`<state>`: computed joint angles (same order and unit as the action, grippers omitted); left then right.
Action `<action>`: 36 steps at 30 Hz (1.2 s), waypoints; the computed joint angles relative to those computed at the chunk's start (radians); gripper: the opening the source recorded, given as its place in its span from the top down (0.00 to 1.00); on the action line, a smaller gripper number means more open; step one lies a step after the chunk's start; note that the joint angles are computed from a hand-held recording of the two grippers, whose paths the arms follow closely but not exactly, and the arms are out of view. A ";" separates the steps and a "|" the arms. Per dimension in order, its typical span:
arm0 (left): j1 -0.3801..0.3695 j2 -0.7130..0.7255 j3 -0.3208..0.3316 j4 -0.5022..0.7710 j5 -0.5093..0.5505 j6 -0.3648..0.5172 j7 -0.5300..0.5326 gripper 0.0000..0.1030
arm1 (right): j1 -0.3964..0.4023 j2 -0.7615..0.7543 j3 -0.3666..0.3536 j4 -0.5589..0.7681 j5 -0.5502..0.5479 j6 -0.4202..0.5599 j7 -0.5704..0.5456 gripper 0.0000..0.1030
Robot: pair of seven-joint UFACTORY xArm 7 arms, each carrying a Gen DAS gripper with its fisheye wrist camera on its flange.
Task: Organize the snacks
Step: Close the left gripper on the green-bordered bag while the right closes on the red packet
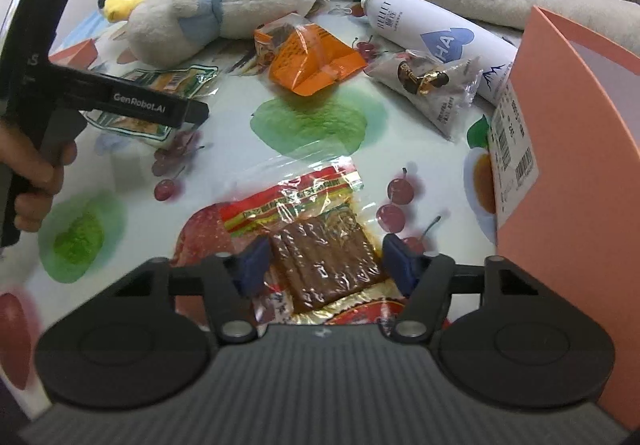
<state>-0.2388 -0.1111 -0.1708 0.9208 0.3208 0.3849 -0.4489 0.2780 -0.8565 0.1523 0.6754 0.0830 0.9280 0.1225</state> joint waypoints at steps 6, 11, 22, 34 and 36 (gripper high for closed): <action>-0.004 -0.066 -0.017 -0.050 0.004 0.029 -0.036 0.20 | 0.039 -0.070 0.009 -0.018 0.029 0.058 0.001 0.40; -0.006 -0.144 -0.034 -0.100 -0.012 0.069 -0.045 0.29 | 0.058 -0.142 0.042 -0.028 0.038 0.120 0.032 0.41; -0.059 -0.382 -0.058 -0.253 -0.152 0.162 0.005 0.42 | 0.106 -0.293 0.094 -0.029 0.071 0.283 0.107 0.42; -0.190 -0.609 -0.089 -0.357 -0.317 0.284 0.009 0.49 | 0.113 -0.422 0.109 -0.041 0.107 0.351 0.163 0.43; -0.209 -0.625 -0.090 -0.365 -0.339 0.288 0.009 0.49 | 0.096 -0.450 0.107 -0.036 0.106 0.372 0.188 0.32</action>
<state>-0.4473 -0.7364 -0.2609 0.5560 -0.0187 0.6728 -0.4400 0.3743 -1.3066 0.2590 0.6390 0.1893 1.3001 0.3102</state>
